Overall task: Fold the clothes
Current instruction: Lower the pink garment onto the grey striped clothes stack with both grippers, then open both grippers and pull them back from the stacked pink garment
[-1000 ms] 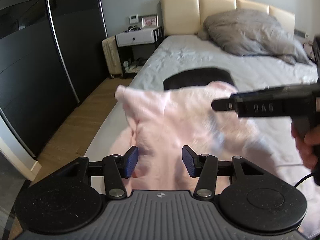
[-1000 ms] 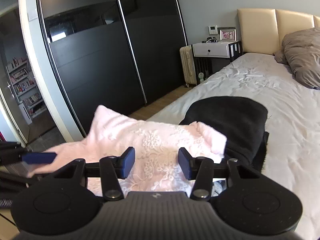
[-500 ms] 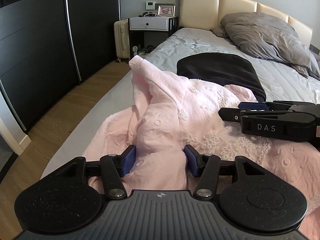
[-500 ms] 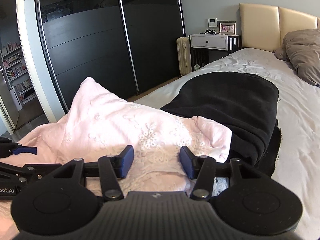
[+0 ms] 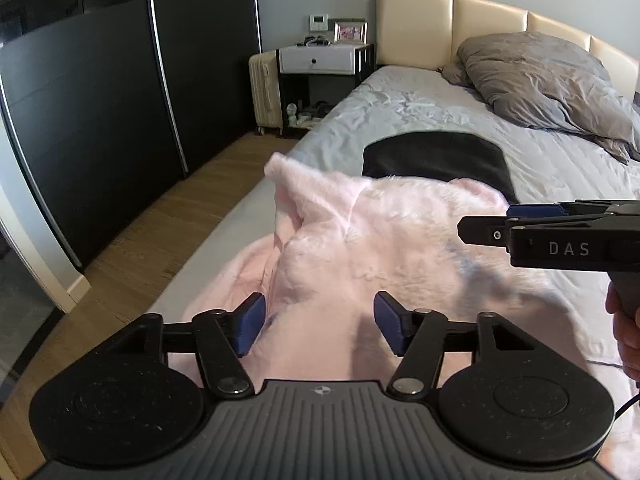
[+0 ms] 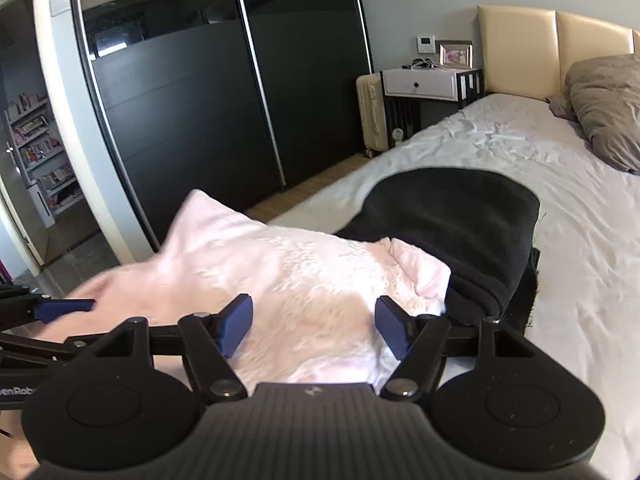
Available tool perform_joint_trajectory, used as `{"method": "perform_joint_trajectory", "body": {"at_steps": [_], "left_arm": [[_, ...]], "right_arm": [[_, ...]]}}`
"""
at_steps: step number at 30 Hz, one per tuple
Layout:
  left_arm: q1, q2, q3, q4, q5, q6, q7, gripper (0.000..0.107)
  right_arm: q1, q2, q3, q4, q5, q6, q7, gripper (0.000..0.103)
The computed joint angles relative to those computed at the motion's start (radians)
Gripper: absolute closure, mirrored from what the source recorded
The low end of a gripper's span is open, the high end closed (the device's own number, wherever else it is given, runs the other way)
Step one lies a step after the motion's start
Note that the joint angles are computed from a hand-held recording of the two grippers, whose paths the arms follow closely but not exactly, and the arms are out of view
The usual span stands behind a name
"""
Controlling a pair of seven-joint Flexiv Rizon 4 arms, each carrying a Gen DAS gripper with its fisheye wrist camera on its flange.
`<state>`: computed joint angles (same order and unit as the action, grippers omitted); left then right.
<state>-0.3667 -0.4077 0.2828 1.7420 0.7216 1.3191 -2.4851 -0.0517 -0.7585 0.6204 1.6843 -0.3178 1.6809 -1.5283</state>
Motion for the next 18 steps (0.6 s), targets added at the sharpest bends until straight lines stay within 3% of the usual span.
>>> {"method": "perform_joint_trajectory", "body": {"at_steps": [6, 8, 13, 18], "left_arm": [[-0.118, 0.118, 0.005, -0.022, 0.141, -0.215, -0.124, 0.033], [-0.133, 0.162, -0.02, -0.012, 0.157, -0.271, -0.153, 0.033], [-0.145, 0.263, -0.084, 0.025, 0.205, -0.342, -0.267, 0.032], [-0.163, 0.339, -0.168, 0.038, 0.266, -0.507, -0.371, 0.032]], "right_arm": [[-0.056, 0.165, 0.023, 0.122, 0.045, -0.029, 0.019, 0.028], [-0.115, 0.202, 0.086, 0.149, 0.07, -0.056, -0.004, 0.025], [-0.349, 0.246, 0.335, 0.212, 0.15, -0.101, -0.142, 0.023], [-0.498, 0.308, 0.468, 0.281, 0.231, -0.096, -0.245, 0.015]]}}
